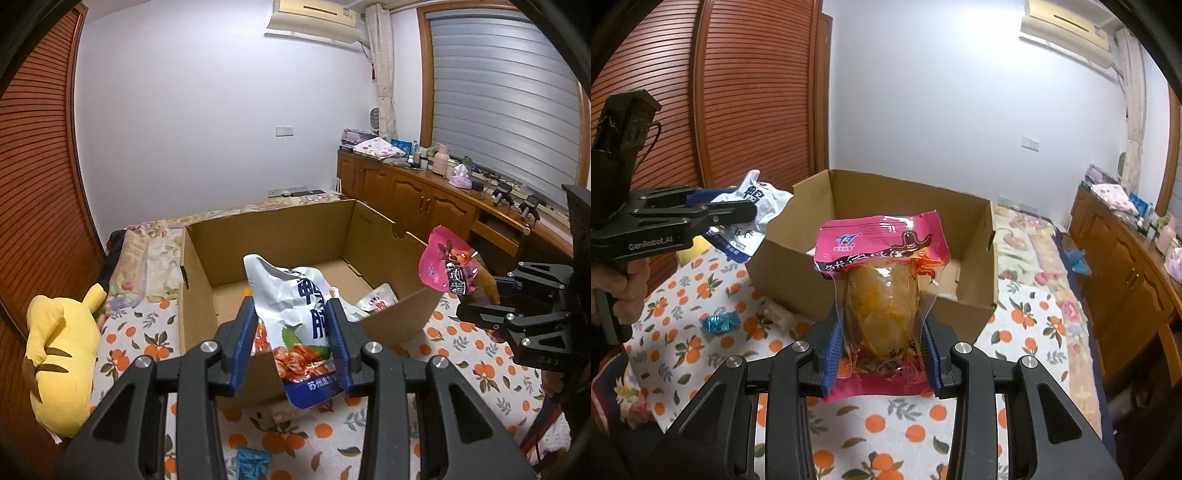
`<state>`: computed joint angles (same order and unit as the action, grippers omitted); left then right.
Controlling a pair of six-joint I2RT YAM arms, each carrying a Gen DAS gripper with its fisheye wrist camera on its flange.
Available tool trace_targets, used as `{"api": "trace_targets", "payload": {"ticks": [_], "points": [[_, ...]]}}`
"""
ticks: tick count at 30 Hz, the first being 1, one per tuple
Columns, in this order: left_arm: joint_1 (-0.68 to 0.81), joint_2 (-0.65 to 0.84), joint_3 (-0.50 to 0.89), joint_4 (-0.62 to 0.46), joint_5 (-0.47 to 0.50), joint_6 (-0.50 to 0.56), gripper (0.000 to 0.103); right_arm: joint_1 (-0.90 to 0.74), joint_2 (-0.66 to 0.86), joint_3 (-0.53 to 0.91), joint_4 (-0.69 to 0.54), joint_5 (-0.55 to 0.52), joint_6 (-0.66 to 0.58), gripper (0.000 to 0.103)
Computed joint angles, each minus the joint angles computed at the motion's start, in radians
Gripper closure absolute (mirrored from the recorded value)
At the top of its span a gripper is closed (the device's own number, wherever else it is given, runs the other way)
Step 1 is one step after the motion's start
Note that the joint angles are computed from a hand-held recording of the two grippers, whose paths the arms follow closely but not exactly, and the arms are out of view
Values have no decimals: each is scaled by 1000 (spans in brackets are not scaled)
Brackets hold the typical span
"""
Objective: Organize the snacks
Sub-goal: 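Lift and carry the pink egg and duck pouch over the box with both tools, then lower both held snacks into the box and open both tools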
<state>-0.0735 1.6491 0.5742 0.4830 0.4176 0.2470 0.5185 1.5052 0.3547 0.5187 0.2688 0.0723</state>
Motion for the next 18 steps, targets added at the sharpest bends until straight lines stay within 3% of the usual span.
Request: {"api": "trace_targets", "payload": {"ticks": [18], "points": [[-27, 199, 192, -35, -66, -41, 66, -111, 191, 276, -126, -104, -17, 66]]}}
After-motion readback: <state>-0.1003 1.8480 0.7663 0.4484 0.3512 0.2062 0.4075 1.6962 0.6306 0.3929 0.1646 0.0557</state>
